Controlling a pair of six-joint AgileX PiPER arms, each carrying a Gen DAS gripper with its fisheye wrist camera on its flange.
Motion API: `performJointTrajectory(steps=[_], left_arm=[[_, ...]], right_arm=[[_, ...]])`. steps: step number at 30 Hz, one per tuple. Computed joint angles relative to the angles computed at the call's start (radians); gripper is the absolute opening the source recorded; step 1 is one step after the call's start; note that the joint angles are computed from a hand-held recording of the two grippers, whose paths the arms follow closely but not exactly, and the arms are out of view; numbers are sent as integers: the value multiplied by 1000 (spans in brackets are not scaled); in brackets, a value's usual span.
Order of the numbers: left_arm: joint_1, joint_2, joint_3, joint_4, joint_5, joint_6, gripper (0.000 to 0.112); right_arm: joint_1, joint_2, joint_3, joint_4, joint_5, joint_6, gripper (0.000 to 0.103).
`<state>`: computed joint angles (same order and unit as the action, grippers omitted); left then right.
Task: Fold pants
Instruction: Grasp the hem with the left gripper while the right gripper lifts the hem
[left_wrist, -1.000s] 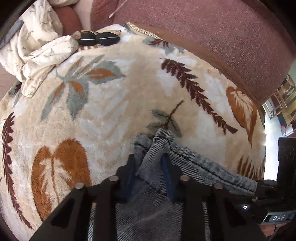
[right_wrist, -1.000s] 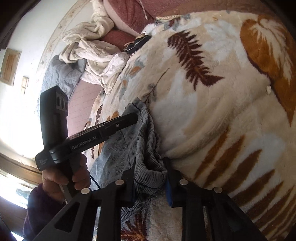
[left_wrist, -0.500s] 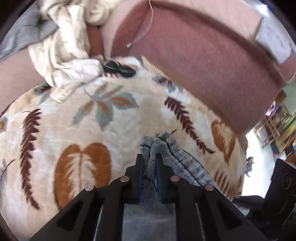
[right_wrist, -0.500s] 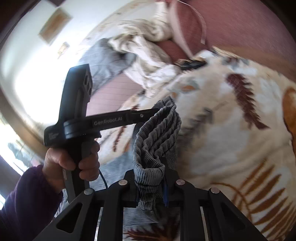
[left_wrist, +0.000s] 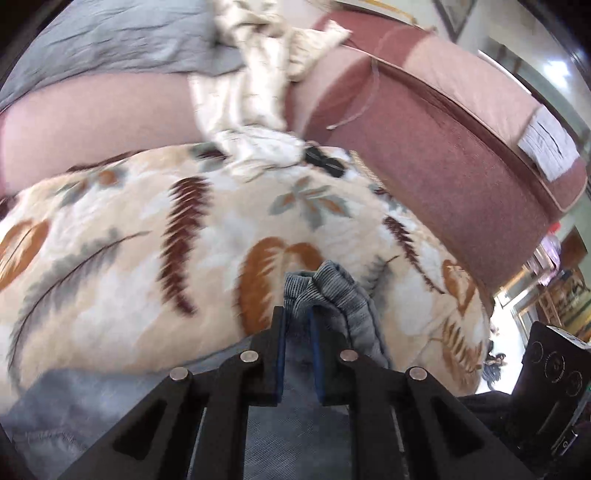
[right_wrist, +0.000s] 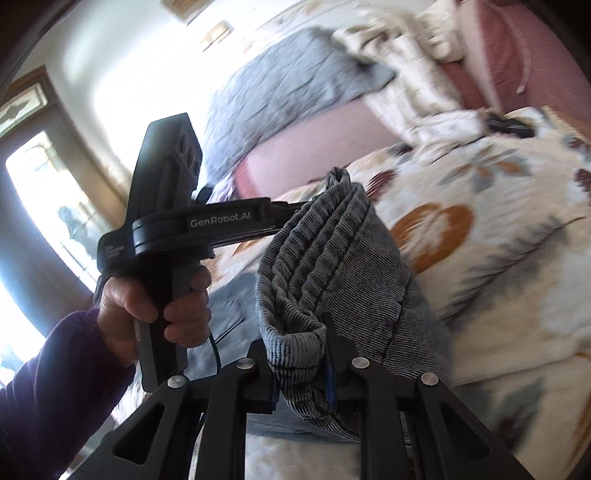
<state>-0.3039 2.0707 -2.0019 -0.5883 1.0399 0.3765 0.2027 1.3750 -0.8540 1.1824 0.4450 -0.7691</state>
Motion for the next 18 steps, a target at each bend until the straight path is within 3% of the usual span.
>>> performJointTrajectory(steps=[4, 7, 9, 11, 13, 15, 16, 18], left_arm=[[89, -68, 189, -44, -83, 35, 11], [137, -106, 282, -40, -119, 28, 11], [166, -131, 324, -41, -130, 17, 11], [192, -153, 354, -54, -131, 16, 11], [206, -181, 383, -43, -145, 0, 11], [211, -180, 376, -51, -110, -7, 13], [205, -182, 374, -42, -99, -19, 15], [174, -185, 373, 7, -96, -74, 40]], right_arm=[[109, 100, -48, -102, -31, 105, 19], [153, 174, -99, -228, -8, 233, 25], [144, 209, -128, -207, 68, 215, 39], [124, 205, -121, -112, 130, 114, 61], [98, 200, -132, -67, 215, 30, 70], [69, 148, -98, -13, 231, -59, 70], [40, 124, -78, 37, 238, -105, 70], [-20, 93, -47, 102, 239, -142, 70]])
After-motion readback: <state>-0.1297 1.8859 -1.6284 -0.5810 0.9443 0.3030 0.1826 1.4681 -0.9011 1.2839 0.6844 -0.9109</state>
